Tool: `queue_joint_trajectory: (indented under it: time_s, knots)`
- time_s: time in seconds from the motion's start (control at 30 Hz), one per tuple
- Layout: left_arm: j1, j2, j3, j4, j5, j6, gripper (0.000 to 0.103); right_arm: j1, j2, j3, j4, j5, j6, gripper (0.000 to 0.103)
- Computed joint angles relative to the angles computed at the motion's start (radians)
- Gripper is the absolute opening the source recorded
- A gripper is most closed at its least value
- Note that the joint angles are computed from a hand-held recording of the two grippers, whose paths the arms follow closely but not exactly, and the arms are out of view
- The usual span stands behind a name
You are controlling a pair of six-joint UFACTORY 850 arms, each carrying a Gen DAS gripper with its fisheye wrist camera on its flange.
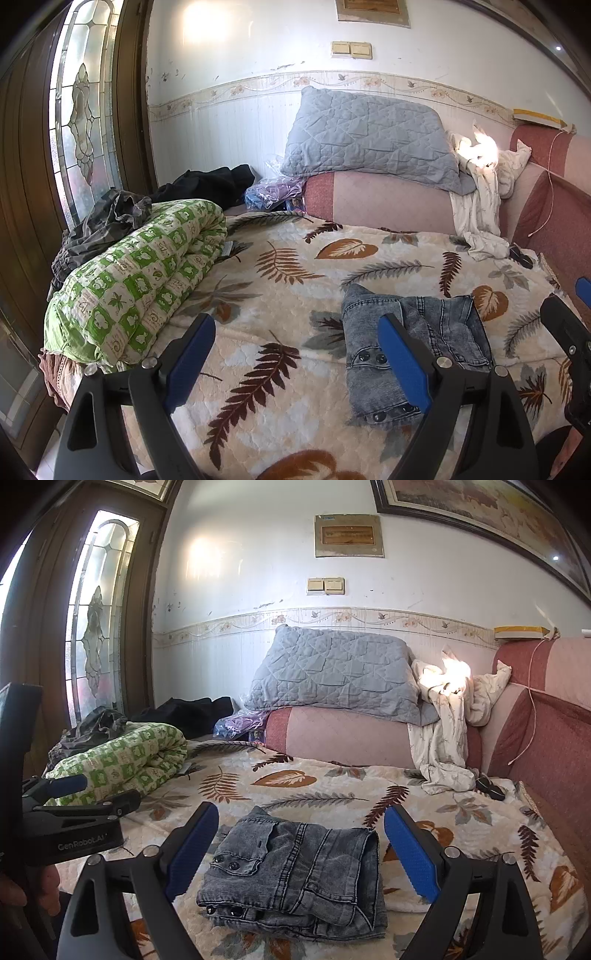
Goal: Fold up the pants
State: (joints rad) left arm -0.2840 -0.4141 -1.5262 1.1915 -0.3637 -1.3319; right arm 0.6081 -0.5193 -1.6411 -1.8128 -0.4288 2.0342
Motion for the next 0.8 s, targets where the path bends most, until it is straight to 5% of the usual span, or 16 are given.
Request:
queue_joint_trajectory:
  time_s: [0.8]
  knots:
    - [0.032,0.004,0.017,-0.035,0.03,0.008,0.09,0.006,-0.054,-0.085,0.108,-0.001,-0.149,0.093]
